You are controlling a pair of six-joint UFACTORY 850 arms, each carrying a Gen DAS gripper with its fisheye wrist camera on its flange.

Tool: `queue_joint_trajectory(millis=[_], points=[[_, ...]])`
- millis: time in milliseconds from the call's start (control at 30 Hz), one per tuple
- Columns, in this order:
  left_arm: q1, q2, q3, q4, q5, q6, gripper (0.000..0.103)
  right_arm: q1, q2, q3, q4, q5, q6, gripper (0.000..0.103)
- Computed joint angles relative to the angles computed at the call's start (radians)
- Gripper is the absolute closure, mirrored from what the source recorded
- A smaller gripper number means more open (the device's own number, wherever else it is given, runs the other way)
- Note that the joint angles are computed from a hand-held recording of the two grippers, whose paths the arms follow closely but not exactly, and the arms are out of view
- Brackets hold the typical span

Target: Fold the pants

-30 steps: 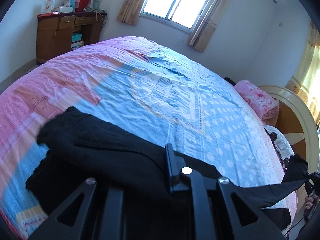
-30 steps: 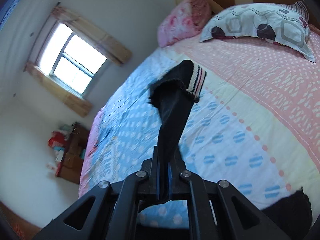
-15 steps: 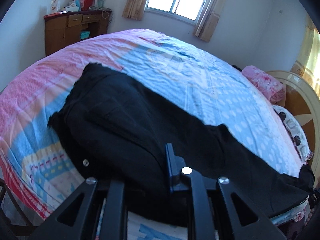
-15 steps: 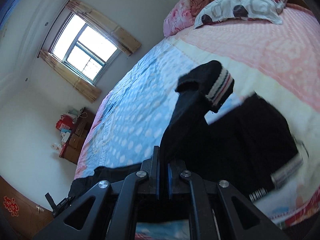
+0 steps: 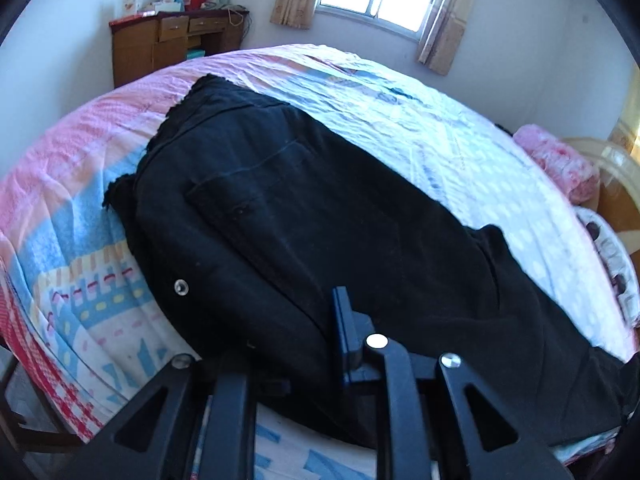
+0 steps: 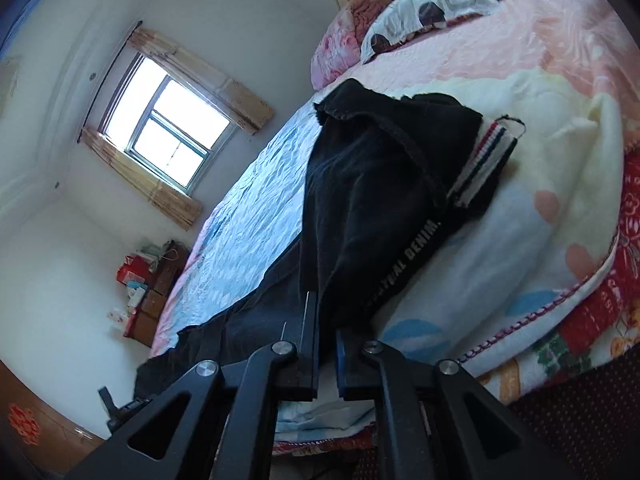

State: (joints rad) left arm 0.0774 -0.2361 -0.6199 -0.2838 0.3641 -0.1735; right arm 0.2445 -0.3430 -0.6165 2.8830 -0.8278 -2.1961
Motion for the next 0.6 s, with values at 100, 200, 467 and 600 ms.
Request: queue_joint_trajectory(millis=[100,200,467,600], points=[[0.000,0.010,-0.003,-0.037,-0.008,0.021,0.083,0.007,0.031,-0.004,-0.028,0.078,-0.011,0.093],[0.013,0.031,-0.004,-0.126,0.001,0.086,0.081,0.011,0.087,0.025,-0.024,0.134,-0.032,0.081],[-0.010,0.079,-0.004,-0.474,-0.002,0.376,0.076,-0.005,0.295,0.160,0.176,0.090,-0.220,0.063],[-0.012,0.144,0.014,-0.728,0.026,0.624,0.074,-0.057,0.287,0.070,0.197,0.207,-0.304,0.063]])
